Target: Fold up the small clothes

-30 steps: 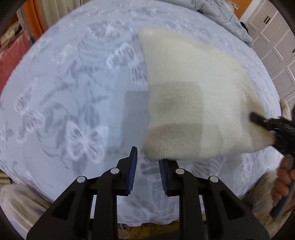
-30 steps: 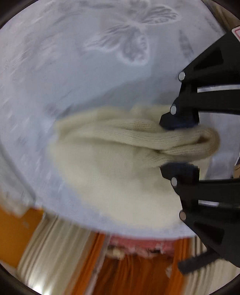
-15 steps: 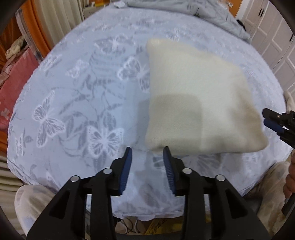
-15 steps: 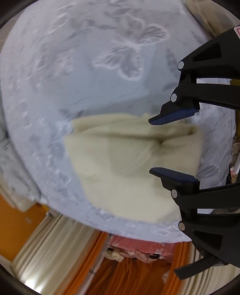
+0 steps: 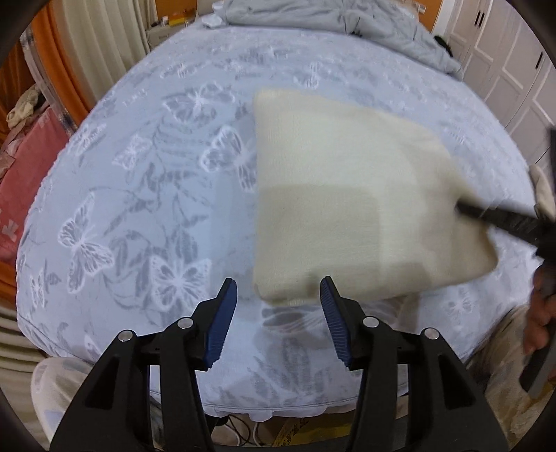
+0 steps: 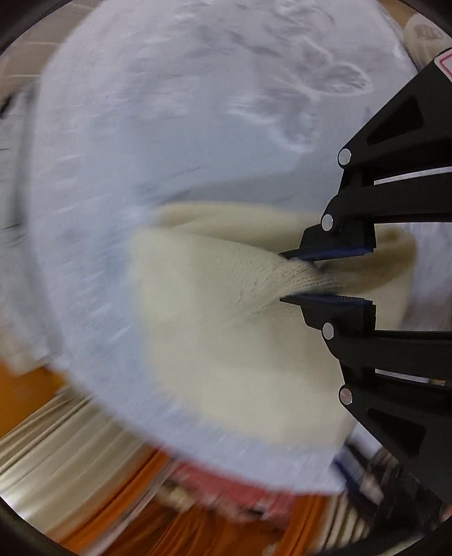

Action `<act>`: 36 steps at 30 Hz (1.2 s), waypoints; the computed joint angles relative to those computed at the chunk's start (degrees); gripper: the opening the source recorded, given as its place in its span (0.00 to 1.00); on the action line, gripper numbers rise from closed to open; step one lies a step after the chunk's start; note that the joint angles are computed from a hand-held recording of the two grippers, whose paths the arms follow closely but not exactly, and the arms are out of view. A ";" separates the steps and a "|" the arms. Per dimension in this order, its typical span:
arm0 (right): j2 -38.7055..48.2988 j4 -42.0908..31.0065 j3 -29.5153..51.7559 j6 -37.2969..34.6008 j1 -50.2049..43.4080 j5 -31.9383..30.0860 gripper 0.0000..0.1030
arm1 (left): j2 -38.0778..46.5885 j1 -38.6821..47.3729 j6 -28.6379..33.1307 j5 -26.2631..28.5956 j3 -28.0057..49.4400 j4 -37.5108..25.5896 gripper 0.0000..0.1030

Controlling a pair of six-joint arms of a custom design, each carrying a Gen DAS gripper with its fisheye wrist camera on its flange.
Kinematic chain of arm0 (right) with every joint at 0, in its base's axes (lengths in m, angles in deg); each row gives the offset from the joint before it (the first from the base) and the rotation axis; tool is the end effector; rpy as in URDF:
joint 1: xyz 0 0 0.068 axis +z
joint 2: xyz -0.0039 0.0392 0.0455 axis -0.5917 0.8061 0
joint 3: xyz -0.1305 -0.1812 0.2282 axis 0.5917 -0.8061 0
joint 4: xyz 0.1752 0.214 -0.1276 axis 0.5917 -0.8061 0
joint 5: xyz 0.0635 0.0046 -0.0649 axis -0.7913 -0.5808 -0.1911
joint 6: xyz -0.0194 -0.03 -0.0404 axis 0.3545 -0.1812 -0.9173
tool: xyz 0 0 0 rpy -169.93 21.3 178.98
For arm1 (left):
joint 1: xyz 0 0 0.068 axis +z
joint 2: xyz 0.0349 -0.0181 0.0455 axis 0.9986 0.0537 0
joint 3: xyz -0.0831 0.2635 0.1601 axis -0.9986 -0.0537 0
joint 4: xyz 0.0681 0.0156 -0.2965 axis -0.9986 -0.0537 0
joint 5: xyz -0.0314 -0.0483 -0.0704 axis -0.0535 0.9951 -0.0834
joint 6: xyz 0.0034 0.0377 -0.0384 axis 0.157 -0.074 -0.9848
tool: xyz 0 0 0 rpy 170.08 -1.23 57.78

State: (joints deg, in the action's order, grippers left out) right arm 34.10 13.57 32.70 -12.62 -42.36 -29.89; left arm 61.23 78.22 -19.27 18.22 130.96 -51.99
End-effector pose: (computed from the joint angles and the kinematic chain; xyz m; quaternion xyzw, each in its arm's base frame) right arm 0.2788 -0.0241 0.1871 0.2426 0.9461 0.1084 0.1853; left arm 0.3424 -0.0584 0.2104 0.2289 0.9504 -0.0672 0.1996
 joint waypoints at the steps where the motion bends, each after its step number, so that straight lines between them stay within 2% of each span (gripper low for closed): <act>1: -1.55 1.35 -1.11 0.97 -0.10 -0.18 0.16 | 0.82 -0.41 -0.11 -0.86 -0.28 0.60 0.48; 4: -5.88 -2.07 0.89 4.18 0.98 0.32 0.20 | 1.65 -0.38 -0.57 -2.43 -0.60 1.05 0.48; 7: -11.95 -5.21 2.53 4.25 3.04 4.74 0.21 | -0.75 1.94 -0.83 1.39 0.48 -1.66 0.47; 9: -12.56 -6.24 4.65 3.65 3.85 4.71 0.22 | -2.48 2.33 -1.04 3.11 1.78 -2.43 0.47; 12: -8.47 -5.39 7.87 3.36 4.59 1.92 0.21 | -2.07 0.55 -3.54 4.37 5.43 -2.53 0.50; 15: 1.83 -6.01 10.51 2.38 5.53 3.08 0.21 | 2.97 -2.54 -6.01 2.57 9.79 -1.98 0.54; 17: 8.68 -4.47 9.89 1.14 6.56 4.65 0.11 | 8.72 -4.69 -6.63 0.09 12.70 -2.65 0.54; 18: 7.86 -2.96 8.84 1.03 7.03 5.74 0.11 | 10.99 -5.23 -6.63 -0.87 13.76 -3.21 0.56; 20: 6.38 -6.05 10.58 2.13 6.98 5.11 0.12 | 13.56 -5.57 -7.75 -1.68 14.01 -2.32 0.60; 22: 1.14 -5.83 9.38 3.39 6.46 3.51 0.13 | 12.62 -5.16 -7.71 -1.12 13.46 -2.21 0.62; 25: -6.03 -7.52 7.71 4.36 7.39 6.59 0.13 | 10.71 -4.80 -7.76 -0.58 12.99 -3.39 0.61; 27: -8.63 -8.52 6.28 4.95 7.39 7.06 0.17 | 8.93 -4.74 -7.76 -1.23 11.97 -3.25 0.60; 30: -11.34 -9.35 2.95 7.15 7.39 7.65 0.31 | 6.00 -4.85 -7.17 -1.33 10.11 -3.34 0.60; 31: -11.67 -9.35 1.79 8.00 7.45 7.86 0.43 | 4.92 -5.08 -6.90 -1.62 9.34 -3.21 0.60; 32: -11.74 -9.28 0.71 8.66 7.54 7.62 0.50 | 4.37 -5.19 -6.69 -1.76 9.04 -3.15 0.60; 34: -10.44 -7.68 -1.21 8.88 6.92 4.74 0.51 | 2.80 -5.58 -6.22 -2.04 7.72 -2.99 0.60; 36: -9.03 -6.35 -2.15 8.78 7.56 3.99 0.44 | 1.83 -5.79 -6.29 -2.17 6.90 -3.17 0.60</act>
State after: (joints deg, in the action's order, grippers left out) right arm 25.06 7.22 30.55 -3.84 -34.80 -25.90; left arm 63.06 72.43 -25.56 16.05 137.86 -55.16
